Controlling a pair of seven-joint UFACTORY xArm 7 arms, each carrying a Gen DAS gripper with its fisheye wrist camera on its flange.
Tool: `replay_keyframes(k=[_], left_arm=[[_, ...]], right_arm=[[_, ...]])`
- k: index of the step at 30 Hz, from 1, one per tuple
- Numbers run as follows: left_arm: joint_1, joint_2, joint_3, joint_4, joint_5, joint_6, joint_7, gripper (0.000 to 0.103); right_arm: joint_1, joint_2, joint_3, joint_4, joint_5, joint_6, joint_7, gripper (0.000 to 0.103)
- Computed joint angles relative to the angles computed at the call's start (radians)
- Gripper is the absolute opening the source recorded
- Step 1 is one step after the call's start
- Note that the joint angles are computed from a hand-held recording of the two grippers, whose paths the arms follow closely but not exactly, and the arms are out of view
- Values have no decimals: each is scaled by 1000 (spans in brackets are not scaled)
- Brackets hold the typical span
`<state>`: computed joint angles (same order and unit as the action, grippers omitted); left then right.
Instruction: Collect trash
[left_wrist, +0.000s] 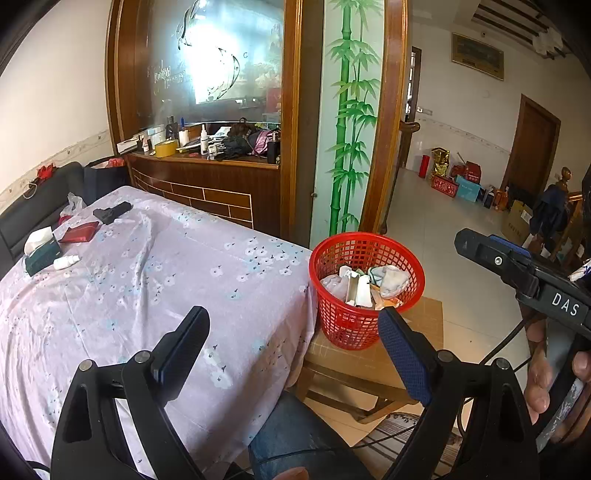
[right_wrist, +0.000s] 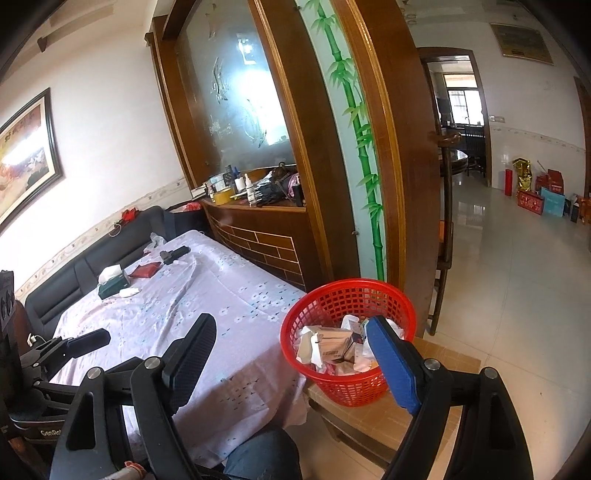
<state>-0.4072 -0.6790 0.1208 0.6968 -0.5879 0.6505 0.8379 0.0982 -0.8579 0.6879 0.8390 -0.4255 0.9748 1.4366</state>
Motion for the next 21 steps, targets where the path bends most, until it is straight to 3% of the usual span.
replay_keyframes(k=[21], left_arm=[[0, -9, 2, -7, -4, -2, 5, 91]], right_arm=[[-4, 9, 10, 28, -4, 51, 11, 87]])
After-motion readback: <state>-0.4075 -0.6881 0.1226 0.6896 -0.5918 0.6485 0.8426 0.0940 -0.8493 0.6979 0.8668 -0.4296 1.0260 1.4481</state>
